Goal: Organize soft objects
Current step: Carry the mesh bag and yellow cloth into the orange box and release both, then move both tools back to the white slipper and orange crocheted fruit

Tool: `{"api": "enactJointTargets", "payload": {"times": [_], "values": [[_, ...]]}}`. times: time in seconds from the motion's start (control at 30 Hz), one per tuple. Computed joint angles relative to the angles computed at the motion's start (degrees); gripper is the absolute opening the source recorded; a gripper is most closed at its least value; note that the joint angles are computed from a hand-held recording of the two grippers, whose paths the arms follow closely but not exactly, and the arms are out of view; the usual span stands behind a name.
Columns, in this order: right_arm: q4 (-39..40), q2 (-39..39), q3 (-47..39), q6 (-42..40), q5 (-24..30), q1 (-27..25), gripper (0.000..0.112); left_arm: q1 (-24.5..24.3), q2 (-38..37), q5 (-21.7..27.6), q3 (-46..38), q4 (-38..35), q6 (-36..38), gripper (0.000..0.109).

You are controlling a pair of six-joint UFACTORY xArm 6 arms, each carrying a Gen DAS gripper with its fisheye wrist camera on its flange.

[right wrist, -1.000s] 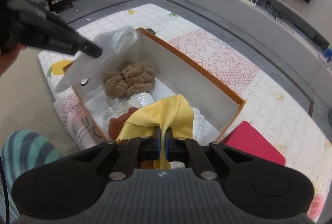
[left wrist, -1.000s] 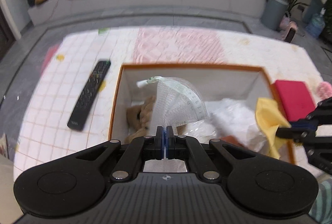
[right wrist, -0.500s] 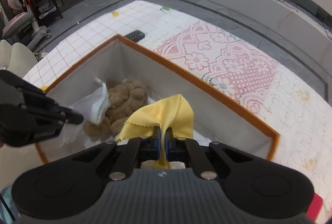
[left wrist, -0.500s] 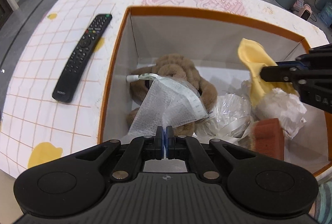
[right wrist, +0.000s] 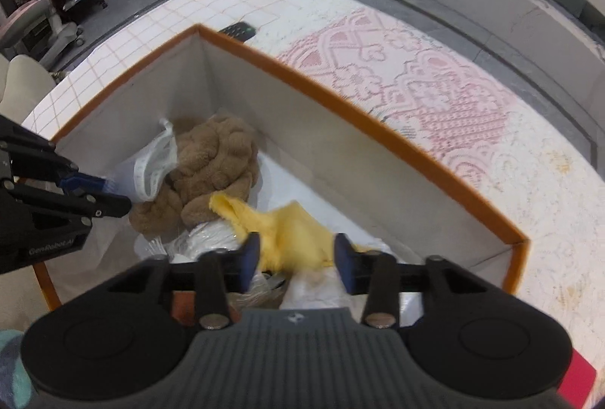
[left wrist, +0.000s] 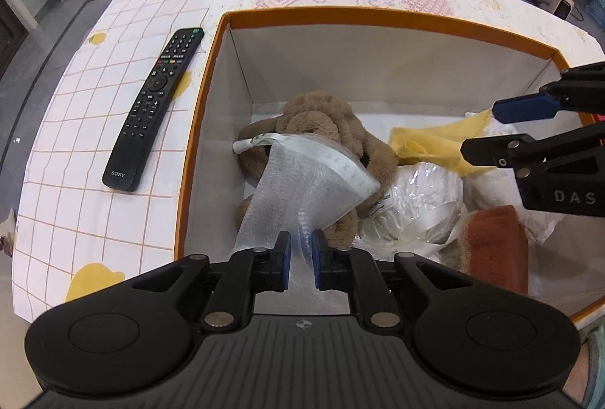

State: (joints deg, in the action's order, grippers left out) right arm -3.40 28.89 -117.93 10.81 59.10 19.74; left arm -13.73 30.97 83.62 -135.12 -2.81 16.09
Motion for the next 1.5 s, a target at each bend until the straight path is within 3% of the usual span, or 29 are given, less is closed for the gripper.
{"api": "enactJointTargets", "payload": {"times": [0.2, 0.37, 0.67, 0.83, 1.17, 1.5], "values": [[-2.1, -5.1, 5.2, 1.0, -2.0, 0.5, 0.052, 0.1, -6.4, -5.1, 8.0, -1.7, -1.1, 0.016], [-3.2, -11.0, 11.0, 1.9, -3.5, 1.1, 0.059, 0.8, -12.8, -10.2, 14.7, -4.7, -4.4, 0.032], [-5.5, -26.8, 27.3, 4.4, -9.0, 2.7, 0.064, -0.9, -27.3, -19.3, 29.9, -8.8, -5.3, 0.042], [-8.2, -37.3, 38.1, 7.0, -11.4, 3.5, 0.067, -3.7, -34.8, -23.5, 38.1, -10.2, -5.7, 0.042], [-12.6, -58.0, 57.2, 10.3, -5.2, 1.8, 0.069, -12.4, -45.0, -27.4, 52.3, -12.0, -10.6, 0.042], [-9.8, -73.4, 71.1, 10.1, 0.4, -7.4, 0.069, -24.1, -42.9, -28.6, 55.5, -12.1, -16.8, 0.042]]}}
